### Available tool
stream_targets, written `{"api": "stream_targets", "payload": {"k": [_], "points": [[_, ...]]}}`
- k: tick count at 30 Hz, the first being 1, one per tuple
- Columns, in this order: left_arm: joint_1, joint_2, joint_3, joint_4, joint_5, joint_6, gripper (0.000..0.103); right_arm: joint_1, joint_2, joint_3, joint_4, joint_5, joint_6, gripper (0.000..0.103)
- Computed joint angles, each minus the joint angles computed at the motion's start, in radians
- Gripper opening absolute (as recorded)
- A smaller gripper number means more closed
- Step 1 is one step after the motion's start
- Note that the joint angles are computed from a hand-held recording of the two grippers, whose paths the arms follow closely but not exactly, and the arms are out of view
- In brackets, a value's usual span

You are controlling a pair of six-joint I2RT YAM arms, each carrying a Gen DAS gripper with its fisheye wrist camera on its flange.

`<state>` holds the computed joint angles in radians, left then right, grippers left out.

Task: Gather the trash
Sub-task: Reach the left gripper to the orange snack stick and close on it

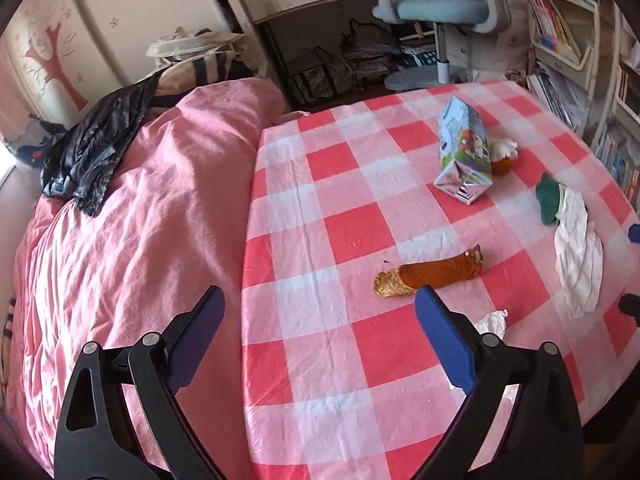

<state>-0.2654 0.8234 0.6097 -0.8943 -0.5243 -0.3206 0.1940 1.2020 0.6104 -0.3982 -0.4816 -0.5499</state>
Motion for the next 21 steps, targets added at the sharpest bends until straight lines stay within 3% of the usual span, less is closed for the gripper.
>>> {"api": "stream_targets", "payload": {"k": [9, 13, 18, 21], "points": [[-0.082, 0.248, -0.013, 0.211, 0.006, 0.053, 0.089, 0.004, 0.08, 0.031, -0.004, 0.023, 0.012, 0.068], [-0.057, 0.322, -0.02, 0.266, 0.042, 0.099, 0.077, 0.007, 0.116, 0.047, -0.01, 0.028, 0.019, 0.068], [-0.048, 0.379, -0.021, 0.294, 0.052, 0.127, 0.07, 0.035, 0.148, 0.057, -0.003, 0.043, 0.042, 0.068], [-0.049, 0.397, -0.012, 0.301, 0.078, 0.134, 0.058, 0.059, 0.155, 0.056, 0.009, 0.055, 0.055, 0.068]]}}
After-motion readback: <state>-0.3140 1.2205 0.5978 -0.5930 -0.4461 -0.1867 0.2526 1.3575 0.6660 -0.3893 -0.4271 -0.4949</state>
